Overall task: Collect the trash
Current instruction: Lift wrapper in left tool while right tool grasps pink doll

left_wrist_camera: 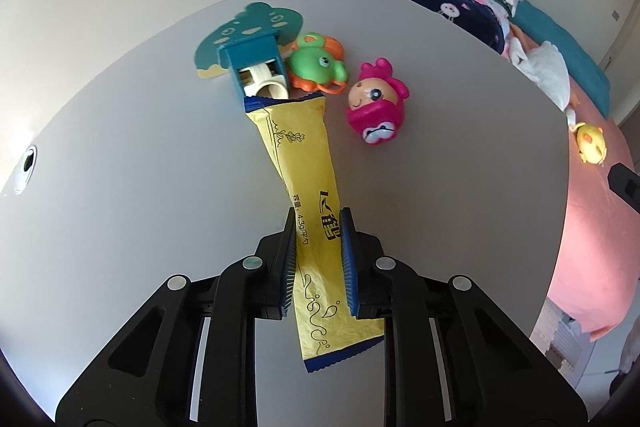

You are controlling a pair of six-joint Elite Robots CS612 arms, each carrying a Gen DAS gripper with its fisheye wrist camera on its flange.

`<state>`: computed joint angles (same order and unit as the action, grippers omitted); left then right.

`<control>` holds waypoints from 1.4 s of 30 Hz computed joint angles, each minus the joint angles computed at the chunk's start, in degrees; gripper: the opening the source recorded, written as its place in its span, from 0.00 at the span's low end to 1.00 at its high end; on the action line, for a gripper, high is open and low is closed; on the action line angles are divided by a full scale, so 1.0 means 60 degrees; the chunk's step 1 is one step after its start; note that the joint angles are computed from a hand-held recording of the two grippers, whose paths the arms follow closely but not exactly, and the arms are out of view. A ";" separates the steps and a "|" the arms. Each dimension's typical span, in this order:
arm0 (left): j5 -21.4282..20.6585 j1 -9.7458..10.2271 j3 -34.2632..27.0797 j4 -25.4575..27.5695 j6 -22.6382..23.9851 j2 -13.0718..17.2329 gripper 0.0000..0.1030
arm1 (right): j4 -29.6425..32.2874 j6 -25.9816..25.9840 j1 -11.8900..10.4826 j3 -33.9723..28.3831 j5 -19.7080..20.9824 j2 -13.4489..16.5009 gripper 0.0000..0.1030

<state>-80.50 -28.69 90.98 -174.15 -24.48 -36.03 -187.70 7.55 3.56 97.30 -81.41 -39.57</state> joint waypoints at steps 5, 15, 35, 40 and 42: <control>0.0416 0.0120 0.0286 -0.0115 -0.0189 -0.0155 0.19 | 0.0309 -0.0197 0.0211 -0.0346 0.0186 0.0148 0.68; 0.0662 0.0410 0.0769 -0.0406 -0.0679 -0.0353 0.19 | 0.0910 -0.0610 0.0553 -0.0940 0.0335 0.0395 0.68; 0.0668 0.0983 0.0978 -0.0484 -0.0999 -0.0439 0.19 | 0.2405 -0.0836 0.1129 -0.2698 0.0399 0.1260 0.68; 0.0594 0.1073 0.0877 -0.0377 -0.1034 -0.0384 0.19 | 0.2824 -0.0753 0.1232 -0.3223 0.0275 0.1545 0.68; 0.0576 0.1096 0.0835 -0.0326 -0.1057 -0.0357 0.19 | 0.2945 -0.0753 0.1267 -0.3414 0.0223 0.1653 0.68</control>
<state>-77.05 -22.12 95.99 -176.11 -30.82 -38.17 -170.03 3.03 11.17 76.81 -80.07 -29.65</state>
